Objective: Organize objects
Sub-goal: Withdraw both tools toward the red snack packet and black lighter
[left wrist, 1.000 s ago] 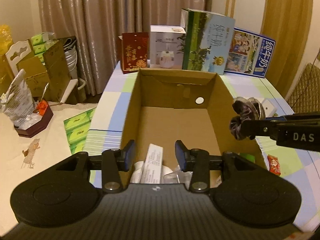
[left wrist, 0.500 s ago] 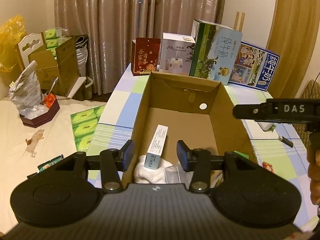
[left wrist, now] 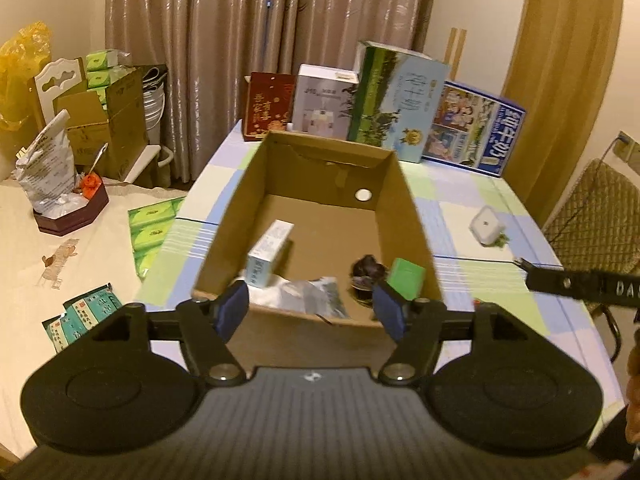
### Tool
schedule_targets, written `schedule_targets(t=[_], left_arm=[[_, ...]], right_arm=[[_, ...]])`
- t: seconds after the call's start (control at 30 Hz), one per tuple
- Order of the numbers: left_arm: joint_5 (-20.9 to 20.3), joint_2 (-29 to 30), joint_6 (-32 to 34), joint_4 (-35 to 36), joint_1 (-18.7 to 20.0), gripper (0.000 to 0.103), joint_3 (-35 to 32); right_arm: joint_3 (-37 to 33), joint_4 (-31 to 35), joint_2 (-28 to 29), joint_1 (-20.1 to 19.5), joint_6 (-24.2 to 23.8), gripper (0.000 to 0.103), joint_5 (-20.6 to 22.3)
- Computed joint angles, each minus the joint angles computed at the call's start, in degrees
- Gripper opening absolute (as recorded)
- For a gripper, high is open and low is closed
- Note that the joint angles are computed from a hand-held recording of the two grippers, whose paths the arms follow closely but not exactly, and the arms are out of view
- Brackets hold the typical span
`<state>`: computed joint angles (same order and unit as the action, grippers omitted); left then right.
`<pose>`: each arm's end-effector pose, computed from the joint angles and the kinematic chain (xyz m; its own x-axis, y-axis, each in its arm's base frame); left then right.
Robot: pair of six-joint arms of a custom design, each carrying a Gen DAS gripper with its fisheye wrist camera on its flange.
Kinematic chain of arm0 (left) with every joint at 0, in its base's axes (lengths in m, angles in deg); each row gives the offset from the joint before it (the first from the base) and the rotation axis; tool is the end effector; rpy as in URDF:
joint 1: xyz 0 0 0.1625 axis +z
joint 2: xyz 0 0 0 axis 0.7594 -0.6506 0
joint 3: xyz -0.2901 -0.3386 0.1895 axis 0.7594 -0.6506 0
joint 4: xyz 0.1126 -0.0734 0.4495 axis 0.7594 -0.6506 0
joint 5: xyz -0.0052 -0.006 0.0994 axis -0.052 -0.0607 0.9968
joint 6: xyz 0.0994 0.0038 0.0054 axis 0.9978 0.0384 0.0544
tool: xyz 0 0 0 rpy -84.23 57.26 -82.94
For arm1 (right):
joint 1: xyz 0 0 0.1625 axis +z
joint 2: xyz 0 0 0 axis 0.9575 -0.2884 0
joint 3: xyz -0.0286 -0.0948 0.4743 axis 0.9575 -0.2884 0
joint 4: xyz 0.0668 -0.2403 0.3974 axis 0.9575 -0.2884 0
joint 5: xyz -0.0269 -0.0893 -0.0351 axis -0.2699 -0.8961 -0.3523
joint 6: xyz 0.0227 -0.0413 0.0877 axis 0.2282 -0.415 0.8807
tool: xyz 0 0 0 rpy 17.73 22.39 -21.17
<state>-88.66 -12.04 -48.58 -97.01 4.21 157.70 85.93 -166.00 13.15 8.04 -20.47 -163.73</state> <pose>-0.3037 -0.7540 0.0821 -0.7757 0.1498 -0.6130 0.5513 0.6336 -0.5428 0.0189 -0.7153 0.3343 -0.8861 -0.1971 0.4194 -0.4312 0.6824 -0.5903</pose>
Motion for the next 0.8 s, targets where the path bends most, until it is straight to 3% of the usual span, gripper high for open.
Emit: schedule_targets(t=[0.43,0.8], left_arm=[[-1.56,1.05,-1.30,-1.03,-4.70,0.098,2.55],[-3.47,4.03,-0.02,1.97,-6.39,0.102,0.60]], right_arm=[[5.66,-3.74,-7.83,-3.95,-1.89,0.095,-0.28],[6.12,-3.94,-10.17,-6.69,-0.76,0.101,-0.48]])
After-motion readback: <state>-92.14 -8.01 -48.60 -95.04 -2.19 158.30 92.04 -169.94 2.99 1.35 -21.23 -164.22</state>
